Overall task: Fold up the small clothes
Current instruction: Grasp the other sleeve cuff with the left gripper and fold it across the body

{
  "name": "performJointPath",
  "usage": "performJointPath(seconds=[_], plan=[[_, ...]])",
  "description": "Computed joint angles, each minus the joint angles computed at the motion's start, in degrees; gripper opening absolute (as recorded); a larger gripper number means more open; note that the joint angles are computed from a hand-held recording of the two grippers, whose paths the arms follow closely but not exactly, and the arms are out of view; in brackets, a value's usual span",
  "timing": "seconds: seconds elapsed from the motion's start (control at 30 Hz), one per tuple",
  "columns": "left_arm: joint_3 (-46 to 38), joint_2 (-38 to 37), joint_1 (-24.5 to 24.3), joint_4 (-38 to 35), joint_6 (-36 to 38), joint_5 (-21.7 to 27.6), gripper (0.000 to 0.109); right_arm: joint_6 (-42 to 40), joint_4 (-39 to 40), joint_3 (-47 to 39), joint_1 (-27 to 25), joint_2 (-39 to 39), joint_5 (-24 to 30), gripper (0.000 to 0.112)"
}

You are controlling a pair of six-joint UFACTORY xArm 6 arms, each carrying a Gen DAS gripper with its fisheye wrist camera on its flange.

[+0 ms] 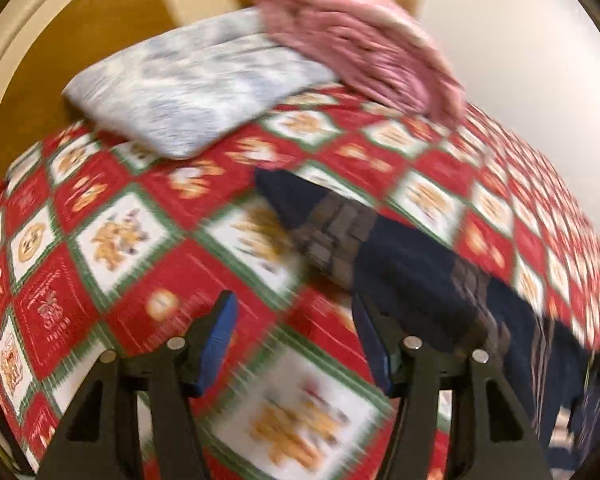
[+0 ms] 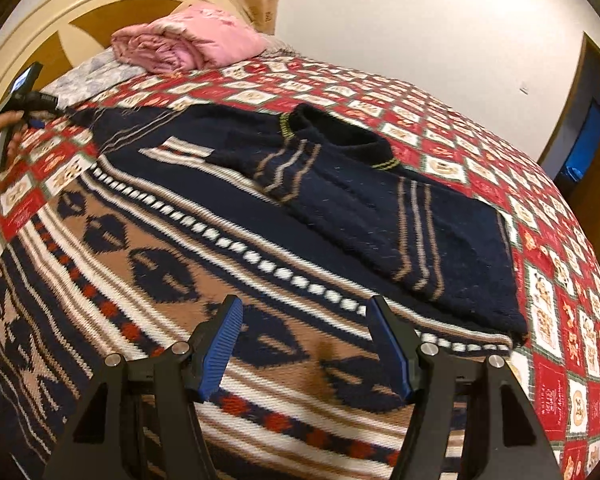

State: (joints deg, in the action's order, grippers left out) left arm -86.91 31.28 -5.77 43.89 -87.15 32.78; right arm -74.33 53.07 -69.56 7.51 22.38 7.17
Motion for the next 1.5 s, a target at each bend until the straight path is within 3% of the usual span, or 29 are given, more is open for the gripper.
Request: performJointPath(seconds=[0.23, 0.53, 0.57, 0.63, 0.7, 0.93, 1.1, 1.27, 1.5], plan=[[-2.06, 3.4, 5.06, -1.18, -4.2, -9.09, 0.062, -2.65, 1.06, 0.76, 2.17, 0.91, -2.6, 0.065], [-8.61, 9.31, 7.04, -4.7, -3.68, -10.38, 0.059, -1.28, -0.73, 0.96, 2.48, 2.22, -4.31, 0.065], [-9.11, 9.83, 7.12, -4.56, -3.89, -10.44, 0.056, -1.27, -0.63, 0.87, 2.49, 2.36, -4.27, 0.065], [-10.28, 10.64, 7.04, -4.65, -2.55, -9.58, 0.025, -0.56, -1.23, 0.78, 2.47, 2.57, -4.22, 0.065], [-11.93, 11.98, 7.13, -5.97, 0.1, -9.53, 0.008, 0.2, -1.71, 0.62, 2.39, 2.71, -4.03, 0.065], [-8.56, 7.33, 5.9, 9.48, -12.25, -11.21, 0.007, -1.34, 0.82, 0.45, 2.46, 2.55, -3.94, 0.065], [-7.08, 2.96, 3.71, 15.42, -16.15, -14.44, 0.007, -10.46, 11.62, 0.47, 2.74, 0.83, -3.64, 0.065], [-9.06, 1.13, -0.07, 16.5, -15.59, -17.42, 0.007, -19.01, 22.03, 0.89, 2.03, -1.69, -2.49, 0.065], [-17.75, 5.26, -7.17, 8.06, -7.79, -19.74, 0.007, -28.42, 31.91, 2.89, 0.05, -5.36, -0.84, 0.065]])
